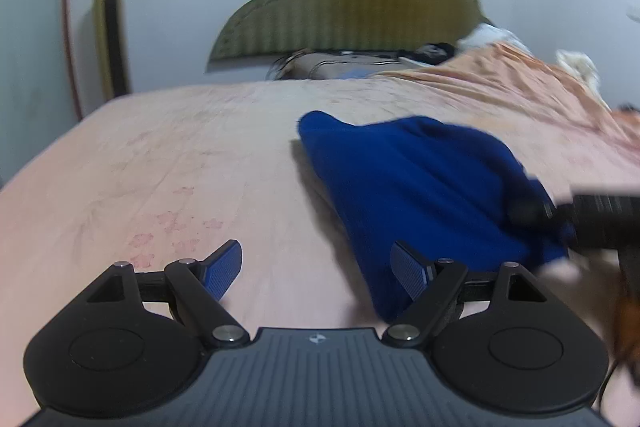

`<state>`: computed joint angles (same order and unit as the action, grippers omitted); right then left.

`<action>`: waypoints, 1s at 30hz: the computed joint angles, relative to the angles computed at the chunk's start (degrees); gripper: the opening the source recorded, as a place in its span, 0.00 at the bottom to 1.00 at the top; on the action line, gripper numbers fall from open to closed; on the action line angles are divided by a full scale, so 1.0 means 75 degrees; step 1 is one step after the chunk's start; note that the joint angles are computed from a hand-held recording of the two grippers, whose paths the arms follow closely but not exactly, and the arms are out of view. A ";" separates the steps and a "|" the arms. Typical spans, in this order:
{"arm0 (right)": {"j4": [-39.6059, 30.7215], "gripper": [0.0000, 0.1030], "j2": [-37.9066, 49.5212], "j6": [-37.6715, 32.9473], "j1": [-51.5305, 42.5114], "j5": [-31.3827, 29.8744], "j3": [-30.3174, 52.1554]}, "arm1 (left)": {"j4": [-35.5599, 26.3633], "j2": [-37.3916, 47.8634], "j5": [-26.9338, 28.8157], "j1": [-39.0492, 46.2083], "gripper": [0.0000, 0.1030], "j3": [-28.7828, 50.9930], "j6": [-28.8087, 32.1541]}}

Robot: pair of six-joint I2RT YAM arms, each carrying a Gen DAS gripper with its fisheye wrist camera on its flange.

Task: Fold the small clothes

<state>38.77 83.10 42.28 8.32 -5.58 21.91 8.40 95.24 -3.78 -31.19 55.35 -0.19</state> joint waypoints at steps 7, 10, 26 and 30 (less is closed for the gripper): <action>0.0036 0.17 -0.0131 -0.0444 0.0141 -0.0004 -0.0060 | 0.0480 0.0379 -0.1302 -0.0746 0.80 -0.0240 0.1144; 0.0582 0.15 -0.0131 -0.0351 -0.0045 -0.0406 -0.0293 | 0.0699 0.0428 -0.1148 -0.0981 0.80 -0.0366 0.1677; -0.0104 0.15 -0.0138 -0.0192 -0.0091 -0.0264 -0.0045 | 0.0264 0.0566 -0.1649 -0.0423 0.85 -0.0109 -0.0160; -0.0787 0.11 -0.0634 0.0429 -0.0163 -0.0413 -0.0189 | -0.0653 0.0519 -0.1041 -0.0018 0.84 0.0220 -0.0444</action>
